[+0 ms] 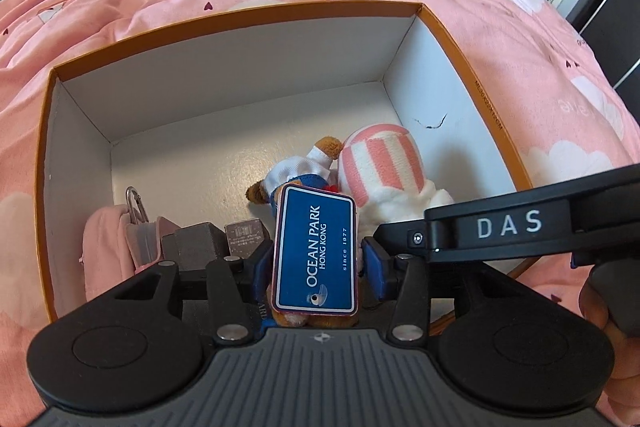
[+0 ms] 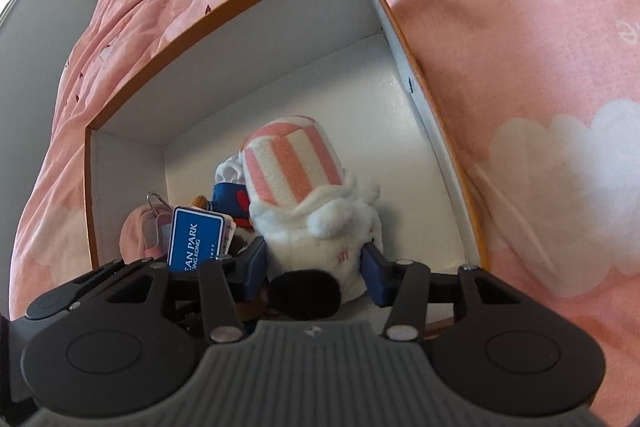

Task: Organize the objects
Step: 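Lower the bear and white plush into the orange box beside the dark boxes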

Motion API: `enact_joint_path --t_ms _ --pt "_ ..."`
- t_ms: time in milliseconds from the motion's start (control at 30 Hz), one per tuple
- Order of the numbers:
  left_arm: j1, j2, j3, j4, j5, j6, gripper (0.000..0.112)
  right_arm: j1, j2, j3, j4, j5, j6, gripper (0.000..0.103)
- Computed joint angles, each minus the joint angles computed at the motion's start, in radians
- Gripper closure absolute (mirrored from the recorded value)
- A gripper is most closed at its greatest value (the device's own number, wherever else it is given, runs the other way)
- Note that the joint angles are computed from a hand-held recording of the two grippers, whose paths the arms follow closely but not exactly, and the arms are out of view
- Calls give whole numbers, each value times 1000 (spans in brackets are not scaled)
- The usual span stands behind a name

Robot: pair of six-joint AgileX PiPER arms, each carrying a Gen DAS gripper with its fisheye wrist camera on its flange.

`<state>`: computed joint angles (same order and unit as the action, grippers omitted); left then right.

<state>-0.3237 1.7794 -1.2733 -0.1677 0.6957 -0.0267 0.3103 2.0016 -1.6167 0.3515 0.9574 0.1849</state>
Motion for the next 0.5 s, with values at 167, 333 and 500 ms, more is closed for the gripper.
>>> enact_joint_path --t_ms 167,333,500 --pt "13 22 -12 -32 11 81 59 14 59 -67 -33 50 22 51" --pt "30 30 3 -88 -4 167 59 22 89 -96 -51 70 30 51" --pt "60 10 29 -164 -18 239 56 20 94 -117 -47 89 8 49"
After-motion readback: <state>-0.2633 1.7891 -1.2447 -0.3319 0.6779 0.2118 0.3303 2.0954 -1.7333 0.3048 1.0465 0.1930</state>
